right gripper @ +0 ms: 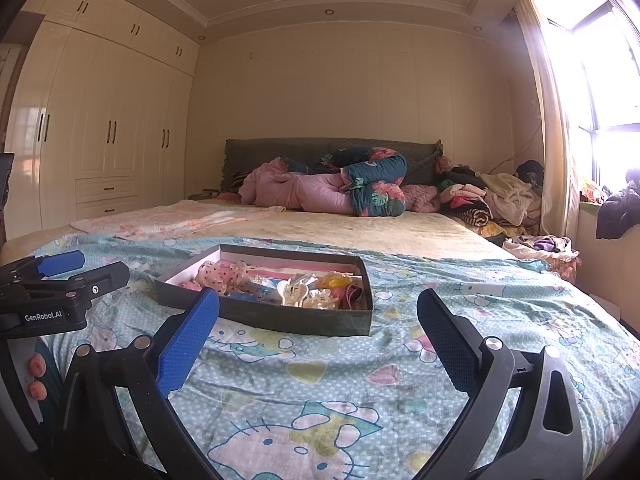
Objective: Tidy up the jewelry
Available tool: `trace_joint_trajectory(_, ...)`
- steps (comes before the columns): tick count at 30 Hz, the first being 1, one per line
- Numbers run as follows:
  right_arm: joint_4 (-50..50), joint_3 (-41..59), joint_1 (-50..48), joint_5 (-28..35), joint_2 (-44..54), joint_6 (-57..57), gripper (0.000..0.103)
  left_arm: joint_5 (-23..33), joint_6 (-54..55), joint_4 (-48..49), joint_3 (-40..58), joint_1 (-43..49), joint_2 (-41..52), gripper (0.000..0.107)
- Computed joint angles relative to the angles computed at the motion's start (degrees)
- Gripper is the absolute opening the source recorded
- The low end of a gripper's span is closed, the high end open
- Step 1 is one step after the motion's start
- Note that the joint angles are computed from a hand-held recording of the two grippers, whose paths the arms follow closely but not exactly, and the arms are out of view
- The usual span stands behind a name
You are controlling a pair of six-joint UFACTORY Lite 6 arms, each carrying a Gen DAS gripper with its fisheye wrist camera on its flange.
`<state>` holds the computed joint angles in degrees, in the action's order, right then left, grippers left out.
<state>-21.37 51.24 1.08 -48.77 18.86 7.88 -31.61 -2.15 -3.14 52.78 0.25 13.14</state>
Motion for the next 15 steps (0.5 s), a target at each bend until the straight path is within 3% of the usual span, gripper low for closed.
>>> trace_joint_trajectory(8, -0.4, 0.8, 0.3, 2.1, 0.0, -0.2, 0.097, 1.3, -0.2, -1.3, 0.9, 0.6, 0.6, 0.092)
trace_joint_trajectory(15, -2.3, 5.5, -3.5, 4.9, 2.0, 4.3, 0.097, 8.7, -2.6, -0.7, 9.3, 2.6, 6.3, 0.092)
